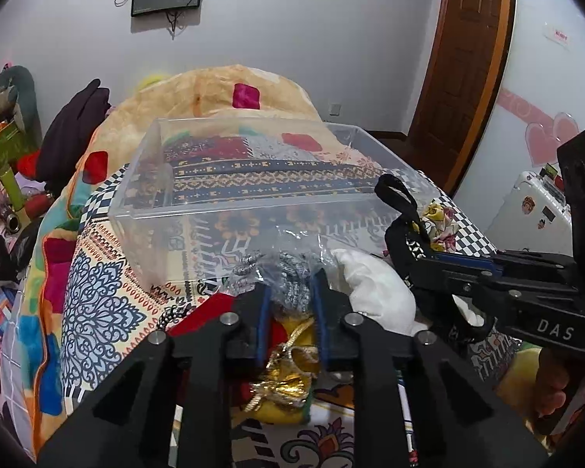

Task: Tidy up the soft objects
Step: 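Grasp the black-handled white tote bag with the right tool while the left grasps the clear plastic bag, then lower both held bags into the clear box and open both tools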

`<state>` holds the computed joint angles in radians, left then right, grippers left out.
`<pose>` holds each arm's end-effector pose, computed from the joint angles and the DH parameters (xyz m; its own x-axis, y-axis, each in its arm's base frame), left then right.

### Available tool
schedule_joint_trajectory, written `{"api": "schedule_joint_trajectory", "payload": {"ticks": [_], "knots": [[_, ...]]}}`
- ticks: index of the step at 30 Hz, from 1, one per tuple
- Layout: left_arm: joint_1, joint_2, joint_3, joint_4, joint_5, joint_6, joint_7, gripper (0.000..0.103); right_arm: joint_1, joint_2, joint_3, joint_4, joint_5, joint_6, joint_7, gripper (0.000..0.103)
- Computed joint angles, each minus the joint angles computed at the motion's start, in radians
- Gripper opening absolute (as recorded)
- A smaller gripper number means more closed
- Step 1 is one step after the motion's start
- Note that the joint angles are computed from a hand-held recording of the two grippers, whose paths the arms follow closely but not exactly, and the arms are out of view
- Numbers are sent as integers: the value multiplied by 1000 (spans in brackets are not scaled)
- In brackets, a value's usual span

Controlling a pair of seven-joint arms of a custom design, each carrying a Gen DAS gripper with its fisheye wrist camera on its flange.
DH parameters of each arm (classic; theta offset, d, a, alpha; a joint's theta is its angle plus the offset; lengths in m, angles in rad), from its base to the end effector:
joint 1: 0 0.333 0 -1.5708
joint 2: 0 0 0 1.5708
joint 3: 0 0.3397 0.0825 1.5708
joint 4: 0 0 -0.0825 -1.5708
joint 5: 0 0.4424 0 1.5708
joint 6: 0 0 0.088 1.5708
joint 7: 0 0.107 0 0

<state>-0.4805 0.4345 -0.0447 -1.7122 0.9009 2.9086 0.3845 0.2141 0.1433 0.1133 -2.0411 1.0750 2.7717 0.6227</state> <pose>0.6349 -0.4180 0.3998 -0.1855 -0.9747 0.1243 -0.6641 0.0311 -0.7470 0.6366 0.1738 0.4112 0.4453 -0.8404 -0.3090 -0.7265 -0.1373 -0.6733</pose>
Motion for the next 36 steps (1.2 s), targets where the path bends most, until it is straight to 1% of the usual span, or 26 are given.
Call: {"api": "schedule_joint_trajectory", "payload": {"ticks": [2, 5, 7, 11, 12, 14, 20, 24, 26, 30, 34, 36], "knots": [[-7, -17, 12, -19, 16, 16, -29, 15, -1, -9, 5, -7, 25, 13, -28, 10], [-19, -42, 30, -40, 61, 29, -84, 15, 0, -33, 11, -23, 101, 26, -106, 6], [-27, -65, 42, -56, 110, 40, -136, 14, 6, -51, 8, -33, 146, 36, -152, 5], [-28, -98, 40, -66, 212, 40, -227, 14, 21, -88, -4, -46, 247, 36, -252, 5], [-31, -110, 42, -70, 253, 38, -263, 14, 25, -96, -8, -47, 271, 36, -276, 5], [-29, -130, 39, -74, 323, 34, -324, 14, 32, -112, -16, -49, 317, 32, -320, 5], [4, -170, 4, -64, 481, 0, -448, 14, 48, -125, -33, -21, 436, 38, -432, 5], [46, -175, -29, -44, 537, -11, -492, 14, 50, -102, -37, 24, 492, 55, -479, 5], [70, -171, -46, -33, 547, -9, -499, 14, 47, -86, -37, 54, 521, 65, -503, 5], [101, -141, -60, 2, 504, -3, -451, 14, 43, -41, -31, 118, 539, 97, -521, 5], [110, -99, -56, 38, 416, 1, -366, 14, 39, 9, -20, 173, 509, 136, -497, 5], [114, -73, -55, 59, 347, 1, -296, 14, 36, 41, -11, 203, 477, 156, -472, 5]]}}
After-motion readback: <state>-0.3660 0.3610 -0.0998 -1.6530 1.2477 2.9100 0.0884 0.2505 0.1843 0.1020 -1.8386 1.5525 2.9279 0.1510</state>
